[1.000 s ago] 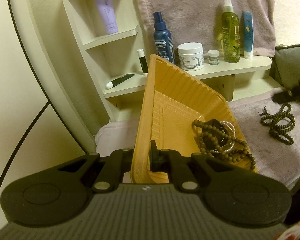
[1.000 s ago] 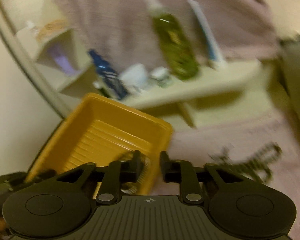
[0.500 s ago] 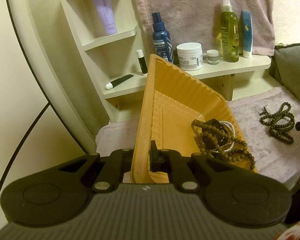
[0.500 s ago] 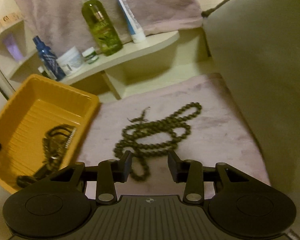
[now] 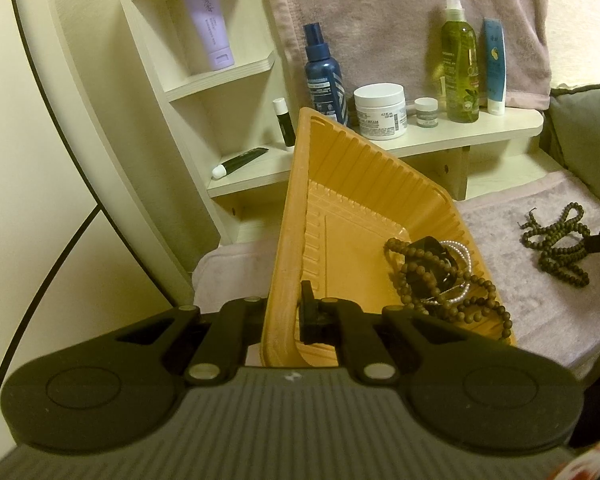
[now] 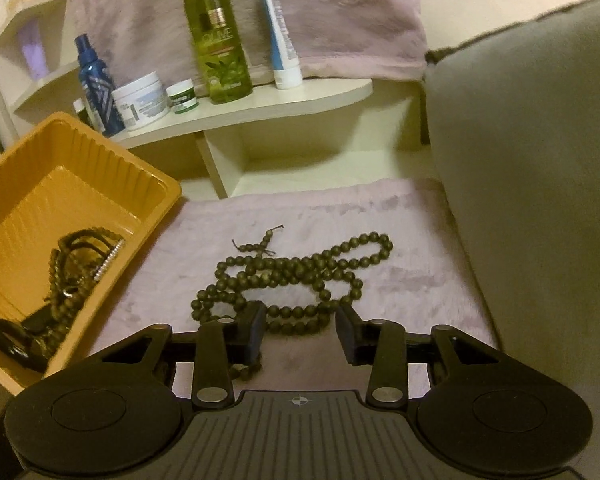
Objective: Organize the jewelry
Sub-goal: 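Grasp the remaining dark bead necklace on the towel with the right gripper, then lift the dark bead necklace high above the stool with the right gripper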
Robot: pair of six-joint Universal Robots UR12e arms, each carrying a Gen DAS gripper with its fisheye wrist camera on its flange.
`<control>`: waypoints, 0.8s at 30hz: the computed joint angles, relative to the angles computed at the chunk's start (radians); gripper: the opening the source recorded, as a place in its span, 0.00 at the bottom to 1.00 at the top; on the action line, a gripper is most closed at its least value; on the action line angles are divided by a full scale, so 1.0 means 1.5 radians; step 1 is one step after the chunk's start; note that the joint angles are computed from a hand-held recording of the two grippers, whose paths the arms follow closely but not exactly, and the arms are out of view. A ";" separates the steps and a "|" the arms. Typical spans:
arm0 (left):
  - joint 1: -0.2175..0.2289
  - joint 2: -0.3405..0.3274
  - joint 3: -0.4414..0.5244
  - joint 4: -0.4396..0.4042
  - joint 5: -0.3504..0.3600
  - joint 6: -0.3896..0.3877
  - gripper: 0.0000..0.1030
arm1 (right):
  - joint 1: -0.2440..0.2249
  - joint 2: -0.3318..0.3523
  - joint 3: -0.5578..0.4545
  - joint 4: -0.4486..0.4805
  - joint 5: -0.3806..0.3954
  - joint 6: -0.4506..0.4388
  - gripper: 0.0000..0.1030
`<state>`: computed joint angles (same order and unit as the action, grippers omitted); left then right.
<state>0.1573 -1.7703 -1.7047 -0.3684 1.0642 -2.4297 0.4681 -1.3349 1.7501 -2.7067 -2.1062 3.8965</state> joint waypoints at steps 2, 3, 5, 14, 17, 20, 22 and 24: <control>0.000 0.000 0.001 -0.001 0.000 0.000 0.06 | -0.002 0.004 -0.003 0.002 -0.005 -0.026 0.39; 0.000 0.000 0.001 -0.001 0.000 0.000 0.06 | -0.004 0.006 -0.006 0.004 -0.007 -0.040 0.39; 0.000 0.000 0.001 -0.001 0.000 0.000 0.06 | -0.008 0.009 -0.008 0.008 -0.005 -0.063 0.39; 0.001 -0.002 0.002 0.000 0.003 0.001 0.06 | -0.013 0.022 -0.030 0.049 -0.014 -0.149 0.06; 0.000 -0.002 0.002 0.000 0.003 0.001 0.06 | -0.007 0.020 -0.033 0.039 -0.031 -0.160 0.06; 0.000 -0.003 0.002 -0.001 0.002 0.001 0.06 | 0.000 0.015 -0.036 0.014 -0.046 -0.170 0.06; 0.000 -0.003 0.002 0.000 0.003 0.001 0.06 | 0.005 0.012 -0.042 -0.004 -0.060 -0.180 0.06; -0.001 -0.003 0.002 0.000 0.003 0.001 0.06 | 0.011 0.010 -0.049 -0.021 -0.074 -0.199 0.06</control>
